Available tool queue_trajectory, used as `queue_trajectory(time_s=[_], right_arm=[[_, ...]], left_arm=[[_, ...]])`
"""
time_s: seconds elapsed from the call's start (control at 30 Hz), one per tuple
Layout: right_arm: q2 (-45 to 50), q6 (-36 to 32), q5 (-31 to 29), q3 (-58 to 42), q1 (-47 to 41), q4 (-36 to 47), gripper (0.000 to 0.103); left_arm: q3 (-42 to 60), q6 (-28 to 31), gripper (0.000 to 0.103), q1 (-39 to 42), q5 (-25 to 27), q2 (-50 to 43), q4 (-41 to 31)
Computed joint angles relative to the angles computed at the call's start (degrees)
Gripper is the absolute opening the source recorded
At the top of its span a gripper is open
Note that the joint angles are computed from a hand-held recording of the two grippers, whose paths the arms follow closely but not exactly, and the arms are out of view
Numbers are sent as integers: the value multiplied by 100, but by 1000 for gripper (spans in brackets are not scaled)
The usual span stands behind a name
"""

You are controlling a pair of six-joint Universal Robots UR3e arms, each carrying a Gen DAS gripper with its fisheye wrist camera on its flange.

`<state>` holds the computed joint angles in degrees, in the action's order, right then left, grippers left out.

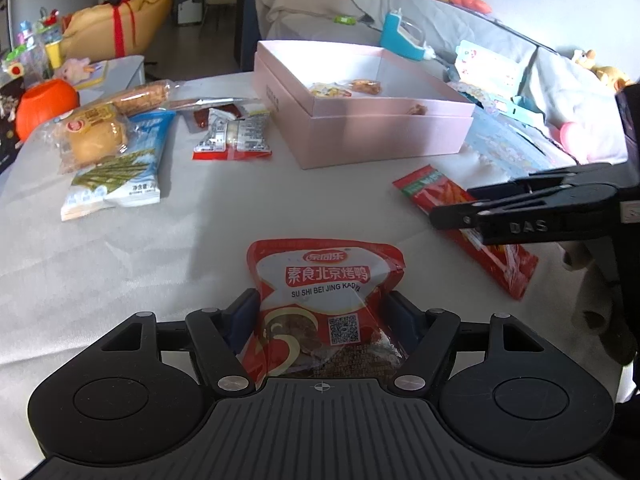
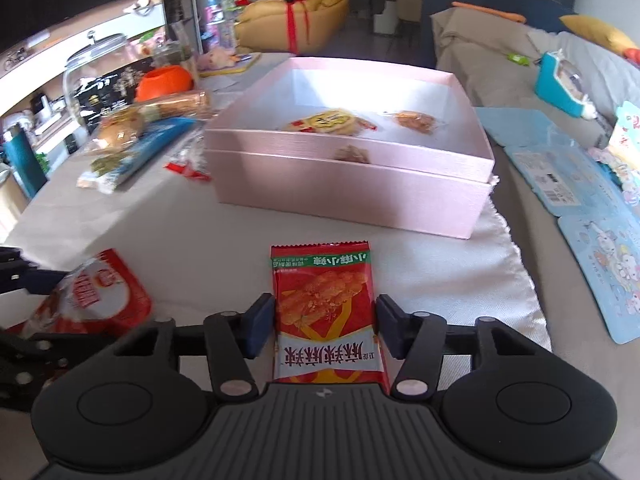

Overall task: Organize snacks
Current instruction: 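Carry the meat pouch with the left gripper while the right carries the strip pack to the box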

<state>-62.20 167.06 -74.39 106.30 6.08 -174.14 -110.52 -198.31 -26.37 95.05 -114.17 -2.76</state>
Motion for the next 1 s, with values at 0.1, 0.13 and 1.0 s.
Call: queue_trajectory(time_s=[0.1,0.13,1.0], right_arm=[[-288,-147,170,268,-88,91,51],[-362,-180,166,347,-93,76,51],[-956,-97,261,1373,-396,-779,49]], left_arm=[[-129,-64,75,58,-114,60,102],[-172,-70,75,85,-179,83,129],[461,122,74,65,-348,-175,-408]])
